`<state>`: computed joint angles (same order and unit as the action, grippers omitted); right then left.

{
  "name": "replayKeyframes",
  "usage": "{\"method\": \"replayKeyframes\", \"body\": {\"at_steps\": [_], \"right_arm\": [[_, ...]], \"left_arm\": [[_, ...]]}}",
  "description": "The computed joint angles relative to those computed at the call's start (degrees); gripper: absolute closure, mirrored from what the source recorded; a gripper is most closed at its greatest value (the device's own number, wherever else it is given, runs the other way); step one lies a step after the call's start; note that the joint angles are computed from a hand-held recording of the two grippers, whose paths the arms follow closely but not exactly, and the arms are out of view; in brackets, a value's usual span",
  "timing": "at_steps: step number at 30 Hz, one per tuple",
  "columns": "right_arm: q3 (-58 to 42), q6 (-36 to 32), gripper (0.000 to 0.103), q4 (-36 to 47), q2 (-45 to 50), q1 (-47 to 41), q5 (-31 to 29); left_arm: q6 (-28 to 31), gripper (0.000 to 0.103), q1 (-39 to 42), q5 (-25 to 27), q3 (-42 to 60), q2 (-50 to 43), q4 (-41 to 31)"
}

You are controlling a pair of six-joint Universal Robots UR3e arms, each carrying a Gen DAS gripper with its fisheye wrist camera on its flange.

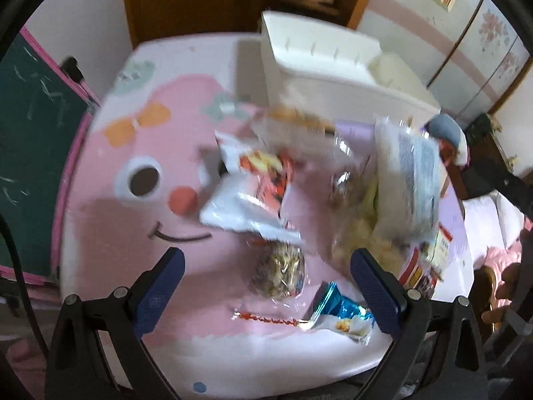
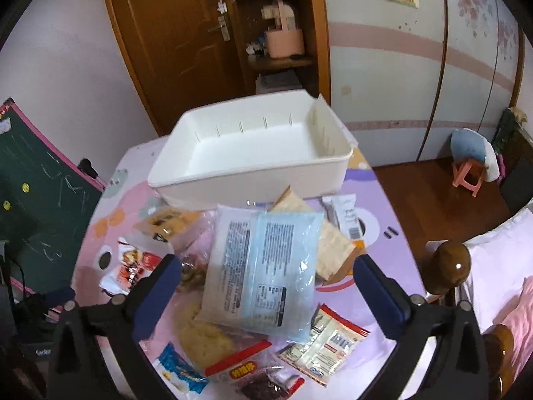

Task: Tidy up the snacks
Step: 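Move both tools toward the snack pile in front of the white bin, then grasp the clear nut bag with left tool while right tool grasps the blue-white bag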

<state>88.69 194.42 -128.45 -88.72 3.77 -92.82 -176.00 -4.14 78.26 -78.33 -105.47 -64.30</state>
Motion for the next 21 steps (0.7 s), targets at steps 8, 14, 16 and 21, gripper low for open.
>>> {"method": "replayKeyframes", "body": {"at_steps": [8,14,16,21], "right_arm": [[0.35,2.11,0.0,-0.22,7.7,-1.33,4.06],[-6.36,3.0,0.0,2.53,15.82,1.8,-0.33],[-8.23,3.08,0.0,2.36,17.9,2.76,-1.7],[-11.06,3.0,0.0,2.49,20.24,3.22,-1.75]], "left_arm": [[0.24,0.004,-1.36,1.72,1.03,-6.49,0.13],[0.74,0.004,-1.58,1.76,2.04,-9.14,-0.42],[0.87,0.004,-1.94,1.96,2.92,-10.07,-0.93],[1.01,0.004,-2.24,2.25,4.42,-11.66,-1.81]]}}
